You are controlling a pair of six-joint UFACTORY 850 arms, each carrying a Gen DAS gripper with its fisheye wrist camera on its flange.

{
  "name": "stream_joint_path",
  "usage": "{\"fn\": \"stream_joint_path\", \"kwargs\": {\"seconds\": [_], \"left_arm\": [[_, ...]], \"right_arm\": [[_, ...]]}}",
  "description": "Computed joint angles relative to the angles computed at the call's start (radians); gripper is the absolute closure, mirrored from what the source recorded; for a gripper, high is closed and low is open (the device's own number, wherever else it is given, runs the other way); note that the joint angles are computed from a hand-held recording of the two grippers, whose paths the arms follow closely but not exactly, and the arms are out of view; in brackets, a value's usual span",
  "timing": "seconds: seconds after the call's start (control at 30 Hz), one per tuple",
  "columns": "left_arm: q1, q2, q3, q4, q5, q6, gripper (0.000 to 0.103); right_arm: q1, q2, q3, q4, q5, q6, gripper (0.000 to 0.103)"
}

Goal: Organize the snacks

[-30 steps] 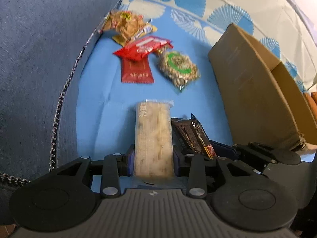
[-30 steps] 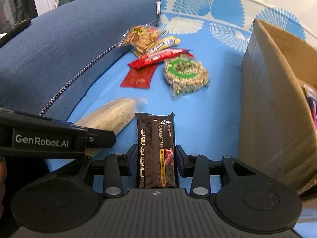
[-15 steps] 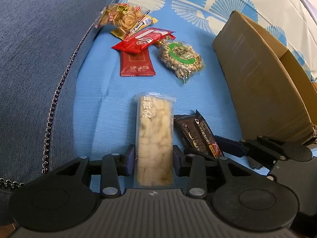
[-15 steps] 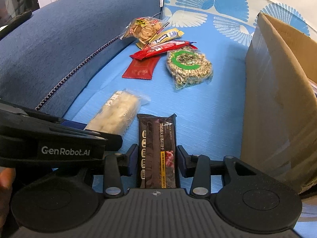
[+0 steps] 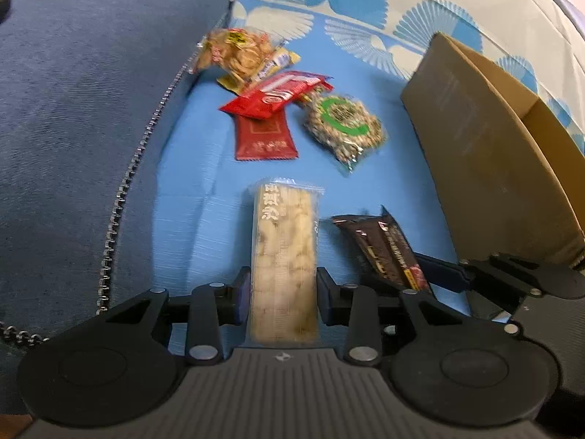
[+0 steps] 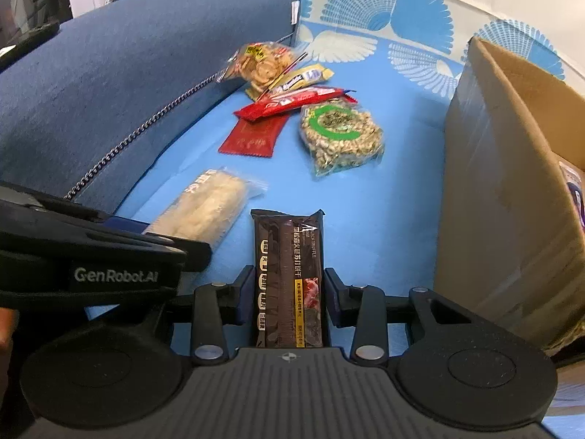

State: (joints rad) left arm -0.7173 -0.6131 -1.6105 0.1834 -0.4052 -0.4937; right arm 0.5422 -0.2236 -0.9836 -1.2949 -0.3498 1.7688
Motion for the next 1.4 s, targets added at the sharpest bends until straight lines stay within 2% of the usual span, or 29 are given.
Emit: {"fn": "stream_joint_path", "kwargs": {"seconds": [0.1, 0.33, 1.4], "left_arm": [[0.001, -0.004, -0.007, 0.018, -0.011, -0.031, 0.063], [0.002, -0.031, -0.047, -0.026, -0.067, 0.032, 0.062], [-0.004, -0.018, -0.032, 0.010, -0.044, 0.008, 0.063]], "right_arm": [[-0.004, 0.003, 0.003, -0.009, -0.001, 0.024, 0.062], [-0.008, -0.008, -0.003, 0.063, 0.002, -0.036, 0.062], [-0.009, -0.011, -0.004, 0.061, 0.001, -0.040, 0.062]]}}
